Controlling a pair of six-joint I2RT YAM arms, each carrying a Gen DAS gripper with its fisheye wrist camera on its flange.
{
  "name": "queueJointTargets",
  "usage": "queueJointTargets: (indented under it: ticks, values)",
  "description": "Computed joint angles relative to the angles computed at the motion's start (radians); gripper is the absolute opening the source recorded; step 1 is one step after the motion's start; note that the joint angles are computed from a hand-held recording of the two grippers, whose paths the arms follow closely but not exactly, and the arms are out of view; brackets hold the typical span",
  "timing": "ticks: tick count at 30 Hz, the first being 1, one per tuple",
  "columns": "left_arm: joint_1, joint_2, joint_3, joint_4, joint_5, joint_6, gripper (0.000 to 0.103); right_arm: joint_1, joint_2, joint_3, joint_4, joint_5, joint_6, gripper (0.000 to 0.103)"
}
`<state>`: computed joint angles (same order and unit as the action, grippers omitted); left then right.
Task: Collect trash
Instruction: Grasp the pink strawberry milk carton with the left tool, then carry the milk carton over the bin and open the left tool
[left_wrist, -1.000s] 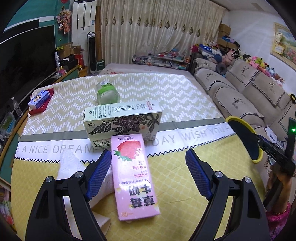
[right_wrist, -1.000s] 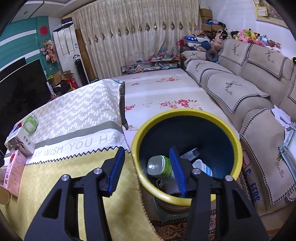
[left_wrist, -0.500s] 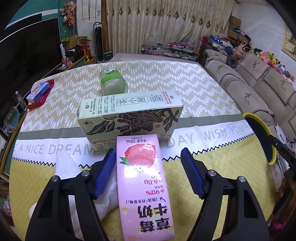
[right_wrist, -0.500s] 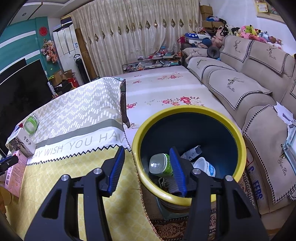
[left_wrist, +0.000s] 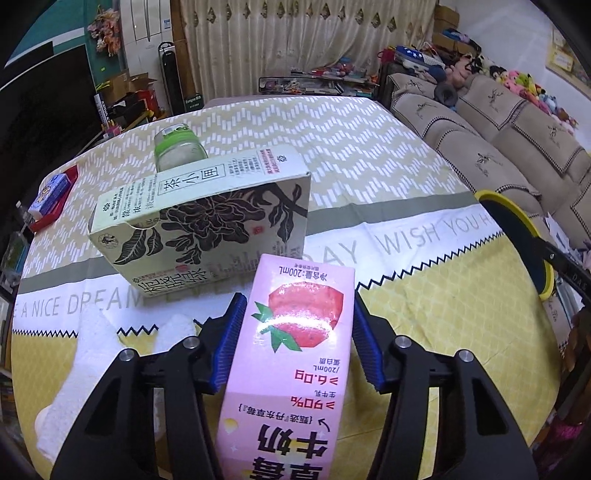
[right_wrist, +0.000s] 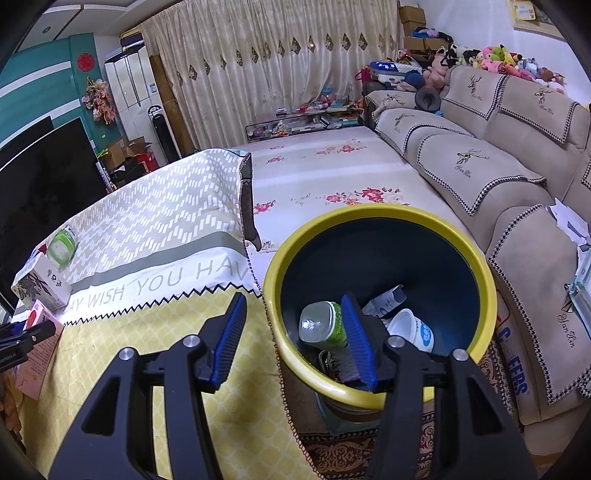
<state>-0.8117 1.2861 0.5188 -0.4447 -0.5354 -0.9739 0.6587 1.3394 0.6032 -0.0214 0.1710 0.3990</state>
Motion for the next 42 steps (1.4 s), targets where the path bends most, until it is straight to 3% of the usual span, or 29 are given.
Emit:
queueJointTargets:
  ticks: [16, 23, 31, 42]
  values:
    - [-0.115, -0.057, 0.108, -0.077, -0.078, 0.018, 0.051, -0.015, -0.100, -0.021, -0.025, 0.000, 0.004, 0.051]
    - [-0.101, 0.090, 0.284, 0.014, -0.032, 0.179, 0.052, -0.059, -0.206, -0.047, -0.065, 0.020, -0.017, 0.051]
    - [-0.103, 0.415, 0.634, 0.100, 0.090, 0.382, 0.052, -0.306, -0.368, -0.109, -0.125, -0.052, -0.071, 0.051]
    - [-0.078, 0.935, 1.325, -0.051, 0.229, 0.521, 0.052, -0.560, -0.402, -0.163, -0.117, -0.195, -0.146, 0.051]
